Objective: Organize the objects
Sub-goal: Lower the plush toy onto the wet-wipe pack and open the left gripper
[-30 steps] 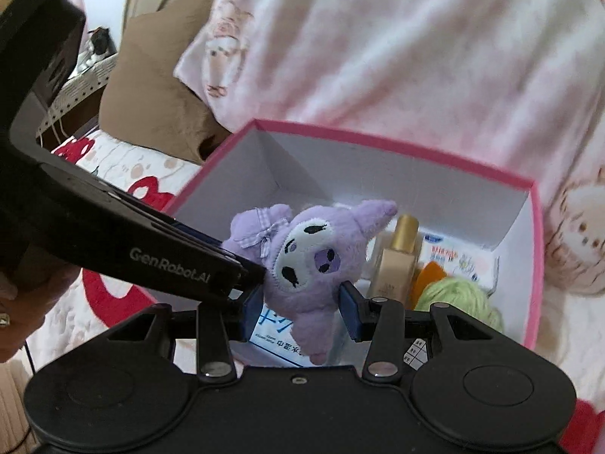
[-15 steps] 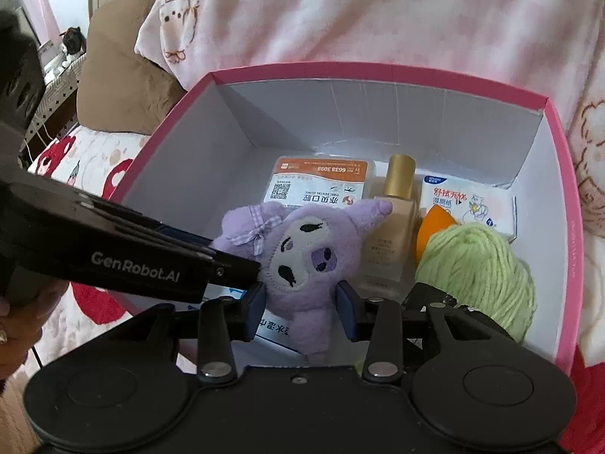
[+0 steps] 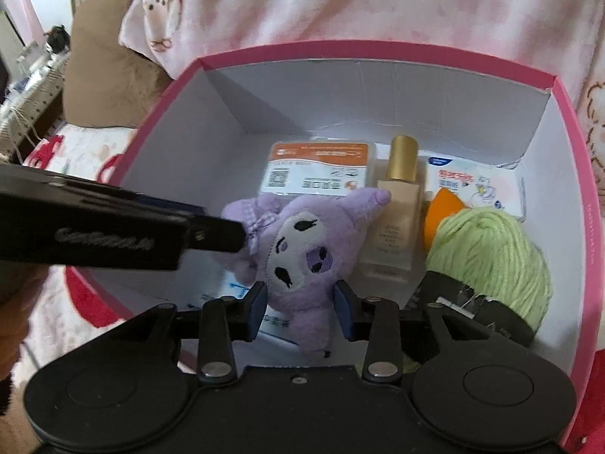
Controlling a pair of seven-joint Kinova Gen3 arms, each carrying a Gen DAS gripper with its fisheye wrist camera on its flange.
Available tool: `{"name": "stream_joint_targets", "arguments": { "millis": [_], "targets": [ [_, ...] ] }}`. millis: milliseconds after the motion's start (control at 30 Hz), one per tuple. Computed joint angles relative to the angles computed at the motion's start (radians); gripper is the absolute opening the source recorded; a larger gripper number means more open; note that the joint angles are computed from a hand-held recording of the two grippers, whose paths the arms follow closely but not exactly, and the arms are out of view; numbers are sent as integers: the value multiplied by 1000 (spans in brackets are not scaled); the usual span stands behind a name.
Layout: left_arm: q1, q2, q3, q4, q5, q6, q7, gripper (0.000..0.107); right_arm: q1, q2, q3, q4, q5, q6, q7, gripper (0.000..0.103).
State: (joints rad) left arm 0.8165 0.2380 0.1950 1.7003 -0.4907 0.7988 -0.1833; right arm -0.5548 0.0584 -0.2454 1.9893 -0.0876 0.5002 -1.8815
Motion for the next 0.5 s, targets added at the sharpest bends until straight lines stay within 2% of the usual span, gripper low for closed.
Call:
{"name": "stream_joint_targets", "arguments": {
  "millis": [67,133,333,500],
  "targets": [
    [1,7,0,1,-5,-7,-3,30,24,-11,-16,13,-44,-17,38,46],
    [5,20,-1,-5,-6,-4,-6,29,3,-21,-4,24,-23,-35,19,48],
    [34,43,-19,-14,-26,1,15,29,-53,-3,-5,14,185,-43,-179,50],
    [57,59,-36,-10,-70,-4,53,29,-100,23,1,-3,306,-21,-299,50]
  ]
}}
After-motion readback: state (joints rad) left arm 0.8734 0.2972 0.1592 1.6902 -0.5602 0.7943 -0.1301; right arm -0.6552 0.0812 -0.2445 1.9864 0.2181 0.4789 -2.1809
